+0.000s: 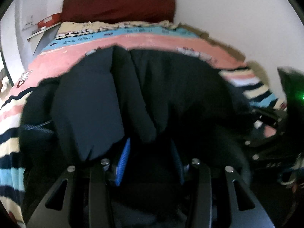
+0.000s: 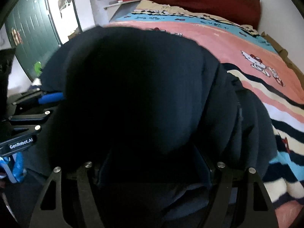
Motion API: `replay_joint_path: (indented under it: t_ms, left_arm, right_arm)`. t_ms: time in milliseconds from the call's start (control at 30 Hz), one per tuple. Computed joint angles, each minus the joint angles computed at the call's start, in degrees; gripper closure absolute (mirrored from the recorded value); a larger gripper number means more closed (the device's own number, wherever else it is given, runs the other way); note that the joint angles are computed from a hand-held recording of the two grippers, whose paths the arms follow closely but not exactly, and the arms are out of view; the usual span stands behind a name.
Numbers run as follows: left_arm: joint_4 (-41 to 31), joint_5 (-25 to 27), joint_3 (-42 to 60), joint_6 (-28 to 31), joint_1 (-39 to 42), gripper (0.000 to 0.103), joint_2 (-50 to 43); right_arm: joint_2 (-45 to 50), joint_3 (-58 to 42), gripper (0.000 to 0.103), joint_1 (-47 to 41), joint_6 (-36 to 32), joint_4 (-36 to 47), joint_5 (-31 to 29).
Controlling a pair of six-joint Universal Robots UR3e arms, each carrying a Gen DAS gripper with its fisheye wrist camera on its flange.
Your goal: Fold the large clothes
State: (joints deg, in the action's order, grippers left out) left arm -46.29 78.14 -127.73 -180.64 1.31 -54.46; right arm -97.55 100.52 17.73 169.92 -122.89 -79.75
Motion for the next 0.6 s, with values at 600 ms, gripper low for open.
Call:
replay_joint_path:
  t_ms: [600]
  left_arm:
    - [8.2, 4.5, -4.0, -1.3, -8.3, 0.063, -8.5]
  right_arm:
    - [-4.5, 11.1, 0.029, -3.8, -3.3, -6.7, 4.0]
